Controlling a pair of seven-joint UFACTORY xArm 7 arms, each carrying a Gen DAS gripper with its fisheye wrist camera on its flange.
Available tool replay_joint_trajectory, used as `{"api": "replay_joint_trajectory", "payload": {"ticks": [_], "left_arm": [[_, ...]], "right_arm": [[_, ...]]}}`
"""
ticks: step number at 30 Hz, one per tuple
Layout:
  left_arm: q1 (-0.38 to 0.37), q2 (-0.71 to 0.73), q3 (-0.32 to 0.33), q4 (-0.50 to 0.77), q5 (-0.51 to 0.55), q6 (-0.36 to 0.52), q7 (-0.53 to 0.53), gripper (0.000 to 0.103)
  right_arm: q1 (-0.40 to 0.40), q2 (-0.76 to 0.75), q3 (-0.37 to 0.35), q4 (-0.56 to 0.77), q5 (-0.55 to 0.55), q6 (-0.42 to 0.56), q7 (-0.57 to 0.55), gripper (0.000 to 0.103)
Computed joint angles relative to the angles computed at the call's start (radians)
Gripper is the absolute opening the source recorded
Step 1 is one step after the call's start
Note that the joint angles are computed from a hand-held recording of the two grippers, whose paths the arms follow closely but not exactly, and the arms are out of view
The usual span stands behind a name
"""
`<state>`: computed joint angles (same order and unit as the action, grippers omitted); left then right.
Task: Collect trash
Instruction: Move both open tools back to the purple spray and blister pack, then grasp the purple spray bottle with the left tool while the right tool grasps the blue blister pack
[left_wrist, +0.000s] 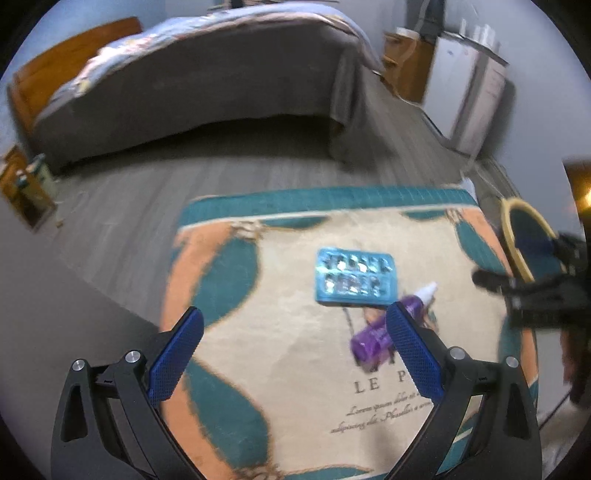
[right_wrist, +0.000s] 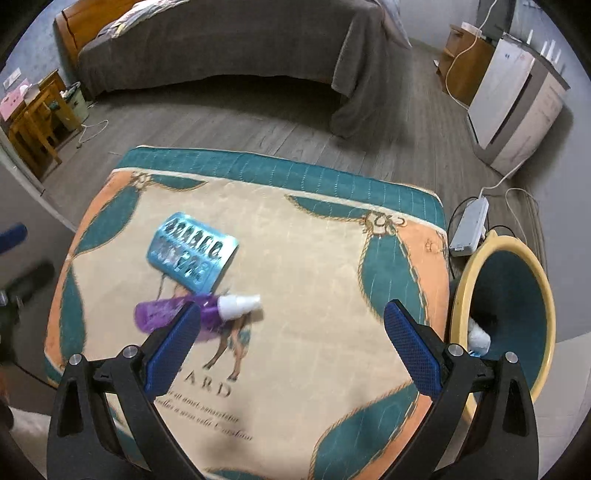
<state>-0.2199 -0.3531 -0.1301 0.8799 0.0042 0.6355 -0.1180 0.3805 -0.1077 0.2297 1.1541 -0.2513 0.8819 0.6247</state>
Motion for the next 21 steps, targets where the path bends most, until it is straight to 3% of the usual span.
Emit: {"api": "replay_joint_trajectory", "payload": {"ticks": [5, 15, 17, 19, 21], "left_arm": [[-0.057, 0.079, -0.021, 0.001, -0.013, -0.050, 0.080, 0.098], [-0.113, 0.237, -0.046, 0.067, -0.020, -0.047, 0.136, 0.094], [-0.119, 0.255, -0.047, 0.075, -0.019, -0.043, 0.151, 0.083], [-0.131, 0.274, -0.039, 0.087, -0.083, -0.027, 0.209, 0.066], [-0.134, 0.288, -0.039, 0.094, -0.102, -0.018, 0.239, 0.059]], "right_arm": [[-0.032, 0.000, -0.031, -0.020, 0.015, -0.026, -0.012, 0.097], [-0.067, 0.016, -0.051, -0.032, 0.057, -0.033, -0.076, 0.097], [-0.068, 0.025, -0.052, -0.027, 0.059, -0.035, -0.095, 0.097], [-0.067, 0.036, -0.052, -0.021, 0.062, -0.038, -0.108, 0.097], [-0.067, 0.045, -0.054, -0.015, 0.065, -0.039, -0.117, 0.097]]}}
